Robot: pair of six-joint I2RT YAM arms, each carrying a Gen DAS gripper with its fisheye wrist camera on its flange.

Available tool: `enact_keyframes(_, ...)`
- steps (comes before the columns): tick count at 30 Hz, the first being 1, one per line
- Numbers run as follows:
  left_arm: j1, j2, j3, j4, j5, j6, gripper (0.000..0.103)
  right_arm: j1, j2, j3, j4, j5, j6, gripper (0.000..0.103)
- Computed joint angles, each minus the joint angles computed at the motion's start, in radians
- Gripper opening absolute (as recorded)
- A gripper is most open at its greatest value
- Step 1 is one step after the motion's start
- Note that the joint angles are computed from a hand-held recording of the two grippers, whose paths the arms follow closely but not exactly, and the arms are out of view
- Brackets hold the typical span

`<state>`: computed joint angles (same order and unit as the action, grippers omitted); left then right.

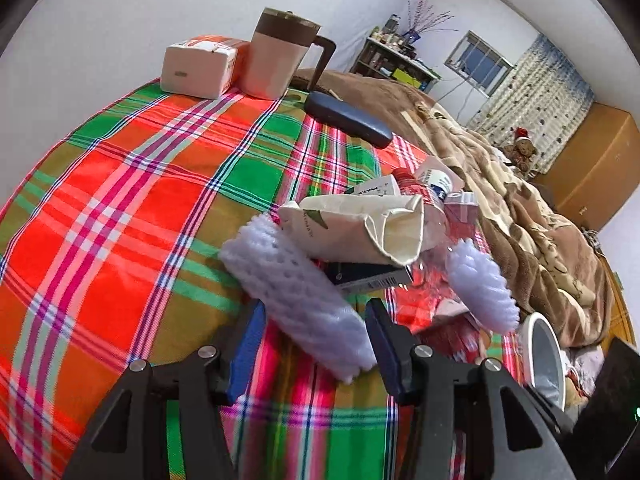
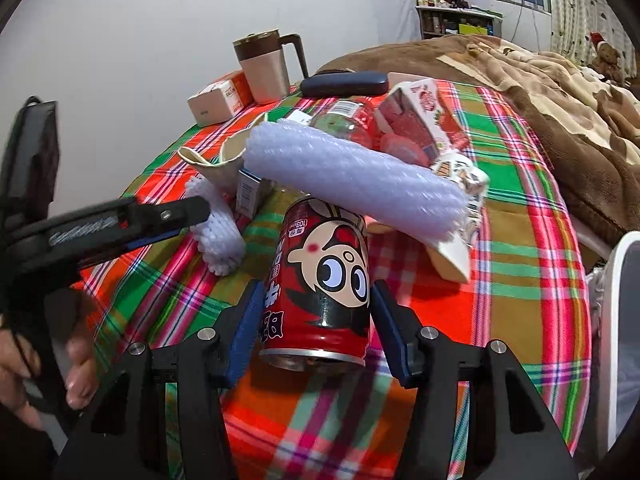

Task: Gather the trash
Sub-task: 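Grasp the red cartoon can with the right tool while the left tool grasps the white foam net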

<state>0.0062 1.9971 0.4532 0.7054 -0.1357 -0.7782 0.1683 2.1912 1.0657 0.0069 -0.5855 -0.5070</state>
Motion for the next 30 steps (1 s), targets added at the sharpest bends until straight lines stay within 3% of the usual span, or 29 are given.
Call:
enact_keyframes(7, -0.018, 0.085, 0.138, -0.129, -0.064, -0.025, 0.052, -0.019, 0.017, 0.028, -0.024, -0.014, -0.007, 0.056)
enact_keyframes(10, -0.036, 0.088, 0.135, -0.134, -0.099, 0.004, 0.051, -0.025, 0.019, 0.030, -0.024, -0.018, -0.009, 0.056)
enact_keyframes(15, -0.042, 0.053, 0.057, -0.065, -0.086, 0.038, 0.032, -0.036, 0.000, 0.000, -0.007, -0.027, -0.016, 0.055)
enact_keyframes(21, -0.105, -0.036, -0.057, -0.015, -0.123, 0.064, 0.019, -0.064, -0.030, -0.050, 0.011, -0.035, -0.039, 0.055)
enact_keyframes(30, -0.223, -0.140, -0.196, 0.044, -0.171, 0.040, 0.014, -0.109, -0.085, -0.125, 0.024, -0.053, -0.076, 0.055)
